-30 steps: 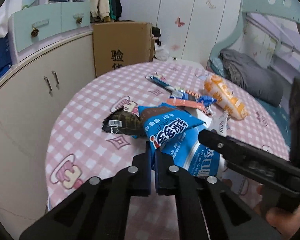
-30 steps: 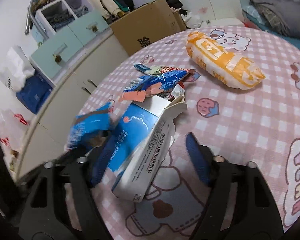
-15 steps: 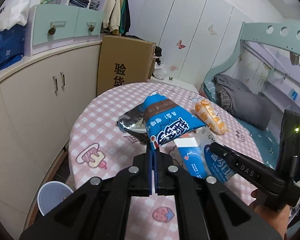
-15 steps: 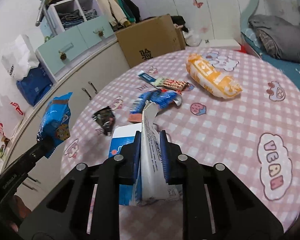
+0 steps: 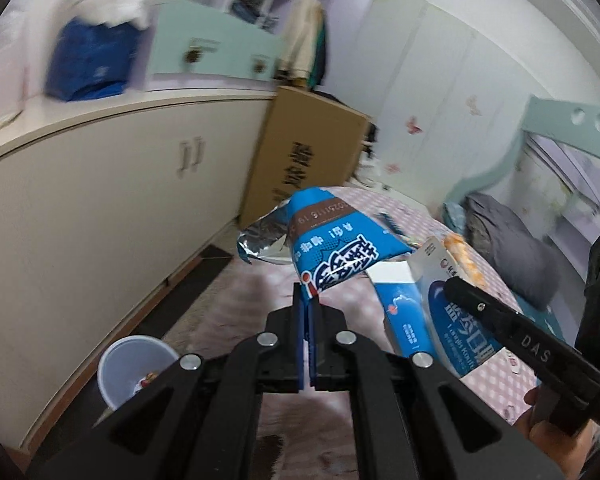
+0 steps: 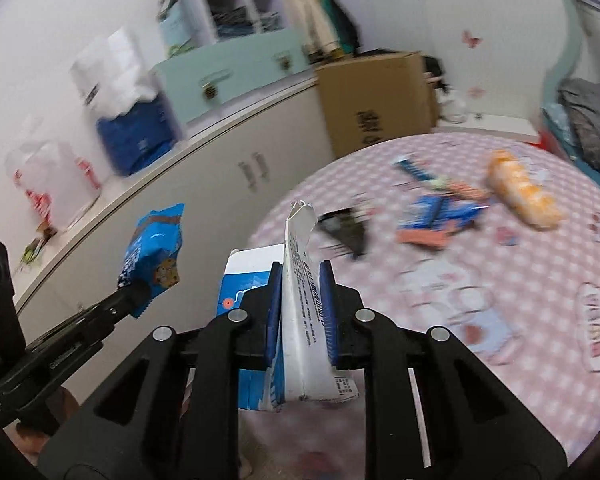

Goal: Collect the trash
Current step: 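Carry both items to the wastebasket and open both tools over it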

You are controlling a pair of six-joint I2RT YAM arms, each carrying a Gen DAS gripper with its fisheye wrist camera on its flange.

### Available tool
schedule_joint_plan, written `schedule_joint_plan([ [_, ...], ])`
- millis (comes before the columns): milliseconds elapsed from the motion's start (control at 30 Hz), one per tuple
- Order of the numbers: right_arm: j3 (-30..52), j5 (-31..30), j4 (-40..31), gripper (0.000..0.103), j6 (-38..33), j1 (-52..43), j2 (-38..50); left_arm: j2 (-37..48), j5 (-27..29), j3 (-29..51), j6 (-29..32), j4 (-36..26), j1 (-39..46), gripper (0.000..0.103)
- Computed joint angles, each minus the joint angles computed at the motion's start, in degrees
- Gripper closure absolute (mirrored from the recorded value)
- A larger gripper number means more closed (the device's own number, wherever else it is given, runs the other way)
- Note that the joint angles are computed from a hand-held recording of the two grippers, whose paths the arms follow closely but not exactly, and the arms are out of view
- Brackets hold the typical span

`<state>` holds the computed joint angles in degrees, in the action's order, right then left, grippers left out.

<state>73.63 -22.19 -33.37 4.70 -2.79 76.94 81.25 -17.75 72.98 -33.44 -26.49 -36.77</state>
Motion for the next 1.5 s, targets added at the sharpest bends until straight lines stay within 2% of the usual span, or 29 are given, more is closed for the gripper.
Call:
schedule_joint_plan([
  [133, 0.36, 3.21, 1.41, 0.084, 1.72, 9.43, 2.76, -5.05, -1.2, -6.38, -0.25, -0.25, 4.52, 0.101],
  [300, 1.91, 6.65, 4.24, 0.084, 3.69, 19.94, 9.59, -8.74, 3.75, -13.88, -0.17, 0.5, 14.47, 0.101],
  [500, 5.98, 8.88, 7.78, 0.084, 5.6, 28.2, 21.27, -8.53, 8.97, -20.53, 1.63, 2.83, 27.33, 0.101],
  [667, 11.52, 8.61, 10.93, 0.082, 6.98, 32.08, 31.59, -4.58, 13.31, -23.7, 3.77, 6.39, 35.86, 0.101],
  [733, 14.19, 8.73, 11.75, 0.073, 7.75, 33.06, 35.83, -1.92, 14.96, -23.87, 4.67, 7.77, 38.25, 0.101],
  [767, 15.47, 9.84, 11.84, 0.064, 8.32, 33.69, 37.78, -0.6, 15.75, -23.81, 5.03, 8.44, 39.19, 0.101],
  [800, 16.44, 10.2, 11.62, 0.057, 8.36, 34.01, 39.13, 1.01, 16.39, -23.54, 5.48, 9.04, 40.01, 0.102],
  [1000, 18.24, 11.11, 11.02, 0.057, 7.67, 35.01, 42.29, 6.3, 18.1, -23.16, 6.18, 11.48, 40.4, 0.101],
  [1500, 14.88, 11.68, 12.68, 0.053, 7.31, 33.5, 41.19, 12.79, 18.29, -20.19, 5.13, 12.55, 37.23, 0.101],
])
